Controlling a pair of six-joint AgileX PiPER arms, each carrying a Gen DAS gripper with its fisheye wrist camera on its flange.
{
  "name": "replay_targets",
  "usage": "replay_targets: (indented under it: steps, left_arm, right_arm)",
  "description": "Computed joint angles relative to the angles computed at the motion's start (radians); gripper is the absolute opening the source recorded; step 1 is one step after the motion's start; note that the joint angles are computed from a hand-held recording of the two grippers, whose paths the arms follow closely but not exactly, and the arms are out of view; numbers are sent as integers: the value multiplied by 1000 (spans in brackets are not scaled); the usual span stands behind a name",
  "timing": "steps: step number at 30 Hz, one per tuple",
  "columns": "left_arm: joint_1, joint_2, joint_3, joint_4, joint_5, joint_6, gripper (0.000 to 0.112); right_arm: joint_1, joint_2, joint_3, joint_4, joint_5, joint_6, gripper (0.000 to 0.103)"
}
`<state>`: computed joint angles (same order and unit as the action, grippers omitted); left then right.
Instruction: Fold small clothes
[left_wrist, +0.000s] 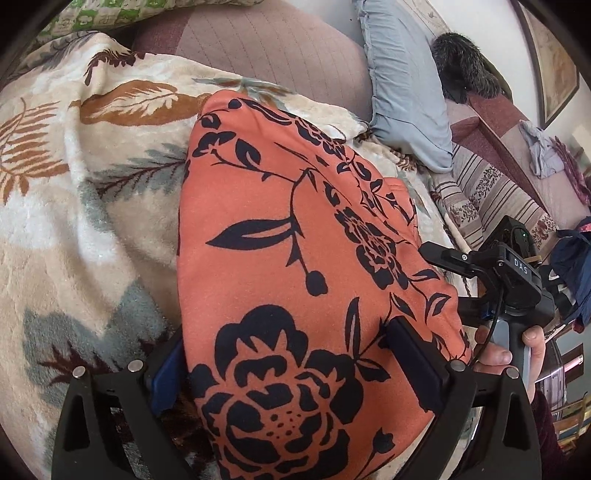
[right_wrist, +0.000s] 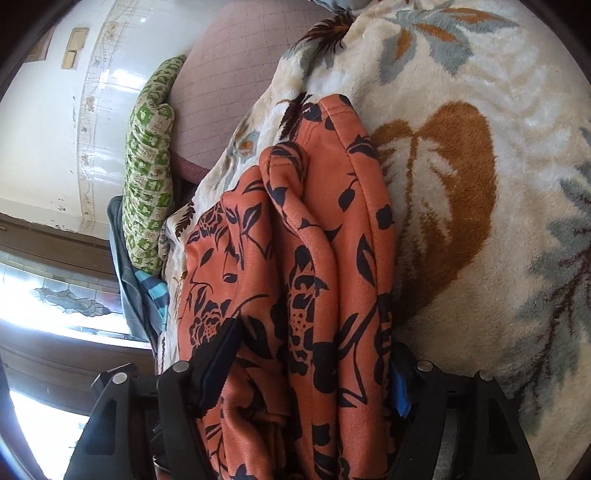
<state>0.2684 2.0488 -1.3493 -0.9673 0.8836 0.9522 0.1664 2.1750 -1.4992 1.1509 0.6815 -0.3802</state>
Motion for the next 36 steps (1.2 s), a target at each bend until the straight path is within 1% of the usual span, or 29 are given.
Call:
replay_targets:
  steps: [2, 4, 8, 9, 10, 11, 13, 14, 16, 17, 19, 20, 22, 26, 30, 36]
  left_arm:
    - [-1, -8, 13, -1, -12, 18, 99]
    - [0, -11, 17, 0, -15, 30, 99]
    - [-11, -19, 30, -3, -40, 54, 99]
    - [-15, -25, 40, -3, -54, 65, 98]
    - [-18, -30, 49, -10, -65, 77, 97]
    - [-19, -36, 56, -16, -72, 87, 96]
    - [-17, -46, 68, -26, -82, 103, 90]
    - [-16, -48, 68, -30, -83, 105, 89]
    - [-12, -52, 70, -41, -83, 108, 82]
    - [-9, -57, 73, -47, -85, 112, 80]
    - [-3, -72, 84, -58, -92, 123, 73]
    - [-5, -85, 94, -66, -101, 134, 70]
    - [-8, -119, 121, -83, -125, 173, 58]
    - [-10, -169, 159, -90, -140, 214, 55]
    - [-2, -197, 182, -97, -134, 231, 52]
    - [35, -280, 240, -138, -108, 273, 50]
  right_arm:
    - [32, -11, -15, -100, -31, 61, 79]
    - [64, -17, -27, -183, -63, 111, 82]
    - [116, -21, -57, -373, -105, 245, 82]
    - [130, -25, -63, -429, -116, 288, 79]
    - [147, -27, -72, -498, -122, 338, 73]
    - [165, -31, -81, -581, -128, 397, 71]
    - [208, -41, -99, -748, -139, 520, 63]
    - [228, -48, -103, -827, -145, 578, 62]
    - [265, -56, -116, -978, -143, 687, 56]
    - [277, -62, -115, -1032, -146, 727, 55]
    - [300, -74, -112, -1124, -153, 798, 51]
    - [309, -82, -107, -1163, -158, 825, 50]
    - [326, -107, -82, -1240, -178, 878, 48]
    - [359, -150, -42, -1358, -218, 973, 45]
    - [393, -176, -18, -1431, -235, 1041, 44]
    - [433, -235, 41, -1508, -298, 1121, 42]
